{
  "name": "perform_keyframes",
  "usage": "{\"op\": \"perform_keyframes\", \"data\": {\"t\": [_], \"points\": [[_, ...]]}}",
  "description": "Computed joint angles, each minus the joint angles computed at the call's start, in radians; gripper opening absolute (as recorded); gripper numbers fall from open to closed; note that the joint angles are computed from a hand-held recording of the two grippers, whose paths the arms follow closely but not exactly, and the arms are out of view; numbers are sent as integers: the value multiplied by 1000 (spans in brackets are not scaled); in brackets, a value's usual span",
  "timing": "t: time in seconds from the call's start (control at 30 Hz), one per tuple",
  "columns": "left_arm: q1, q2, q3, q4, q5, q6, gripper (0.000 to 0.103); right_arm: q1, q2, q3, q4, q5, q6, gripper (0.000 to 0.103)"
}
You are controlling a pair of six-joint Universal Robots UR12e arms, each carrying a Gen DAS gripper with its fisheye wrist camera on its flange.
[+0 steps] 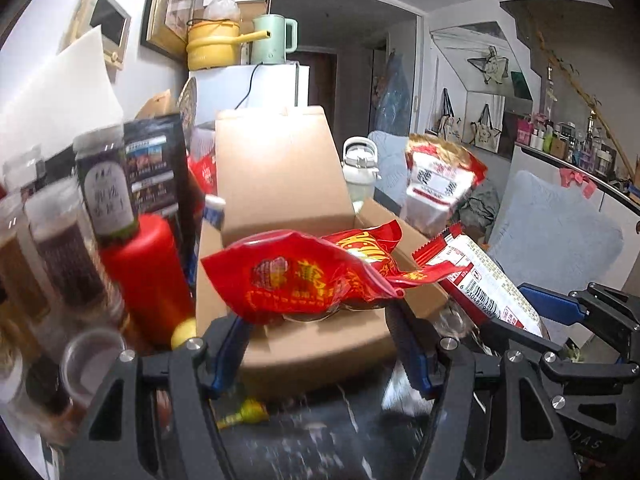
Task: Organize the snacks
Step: 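Carry the red bag with the left tool while the right tool carries the snack bar pack to the box, then release the red bag into the box while the right tool releases the snack bar pack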
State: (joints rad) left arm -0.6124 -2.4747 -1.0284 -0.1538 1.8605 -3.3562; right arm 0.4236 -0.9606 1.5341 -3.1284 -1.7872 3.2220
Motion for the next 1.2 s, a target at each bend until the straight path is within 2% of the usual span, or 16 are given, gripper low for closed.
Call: {"op": "perform_keyframes", "data": {"t": [0.47, 0.7, 1.03, 1.2], "points": [[32, -123, 262, -109, -18, 31, 66, -46, 92, -182, 50, 59, -21, 45], [49, -195, 415, -225, -33, 15, 66, -67, 140, -272, 98, 85, -17, 45], [67, -305, 651, -478, -50, -12, 66, -87, 203, -400, 228, 132, -14, 45], [76, -383, 817, -673, -83, -48, 66, -92, 233, -454, 300, 151, -15, 45]]}}
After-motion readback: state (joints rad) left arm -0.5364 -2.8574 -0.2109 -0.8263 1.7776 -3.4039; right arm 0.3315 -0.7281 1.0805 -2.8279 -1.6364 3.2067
